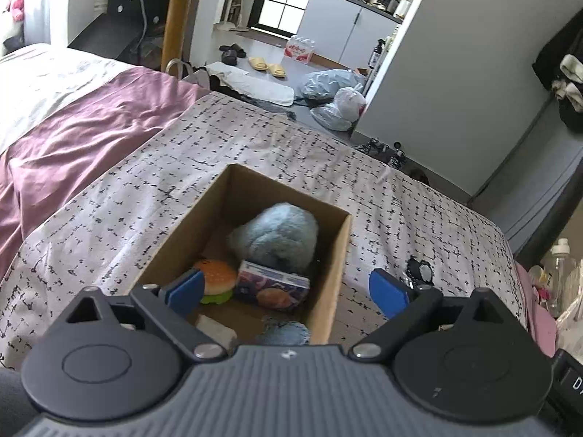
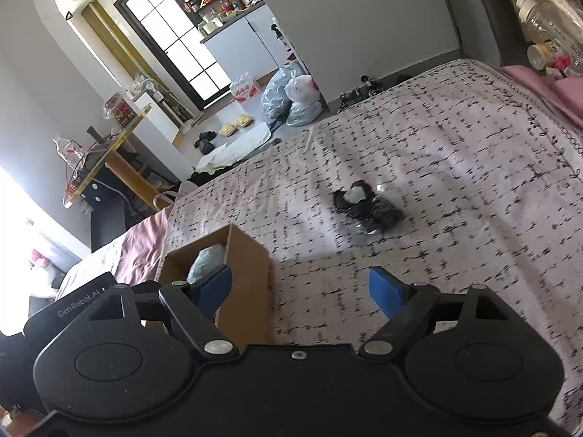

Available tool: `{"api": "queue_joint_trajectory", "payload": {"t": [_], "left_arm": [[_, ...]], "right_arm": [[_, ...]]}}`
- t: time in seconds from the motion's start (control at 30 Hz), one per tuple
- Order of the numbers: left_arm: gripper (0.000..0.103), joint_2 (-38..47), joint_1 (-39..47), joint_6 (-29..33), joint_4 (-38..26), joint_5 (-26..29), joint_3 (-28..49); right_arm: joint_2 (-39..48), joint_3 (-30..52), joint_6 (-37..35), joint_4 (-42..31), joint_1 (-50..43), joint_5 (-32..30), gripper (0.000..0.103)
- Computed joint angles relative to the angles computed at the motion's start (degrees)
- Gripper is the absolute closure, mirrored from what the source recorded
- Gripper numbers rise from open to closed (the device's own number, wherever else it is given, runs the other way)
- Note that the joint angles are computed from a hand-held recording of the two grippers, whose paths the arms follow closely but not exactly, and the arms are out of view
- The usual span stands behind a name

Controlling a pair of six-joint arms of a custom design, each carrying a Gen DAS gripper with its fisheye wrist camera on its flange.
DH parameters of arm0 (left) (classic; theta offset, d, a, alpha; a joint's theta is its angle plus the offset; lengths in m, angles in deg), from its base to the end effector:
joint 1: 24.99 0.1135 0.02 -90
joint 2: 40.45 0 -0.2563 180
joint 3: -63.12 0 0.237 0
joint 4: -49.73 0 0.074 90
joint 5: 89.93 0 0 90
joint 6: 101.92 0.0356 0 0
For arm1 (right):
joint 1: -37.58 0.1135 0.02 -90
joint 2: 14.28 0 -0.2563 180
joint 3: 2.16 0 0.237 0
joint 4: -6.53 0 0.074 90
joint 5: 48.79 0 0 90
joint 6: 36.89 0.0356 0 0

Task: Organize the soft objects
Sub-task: 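Withdraw both tools from the box toward the black item in plastic bag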

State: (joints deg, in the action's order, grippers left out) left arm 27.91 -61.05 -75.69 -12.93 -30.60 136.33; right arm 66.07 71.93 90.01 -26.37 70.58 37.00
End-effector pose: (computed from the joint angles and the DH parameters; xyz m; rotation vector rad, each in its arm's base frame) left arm 0.1864 -0.1133 0.2832 -0.7531 2.2668 -0.1052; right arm 0.2481 0.1642 0.2712 0.0391 2.3577 0.7129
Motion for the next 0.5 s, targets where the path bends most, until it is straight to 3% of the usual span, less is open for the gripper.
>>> {"api": "queue_joint_trajectory", "payload": {"t": [0.5], "left_arm": [[0.002,13.22,-4.37,1.39,1.27,-0.86,8.94]], "right_arm": [[0.85,-5.38,-5.61,4.95,-12.37,-8.89,0.021]]}}
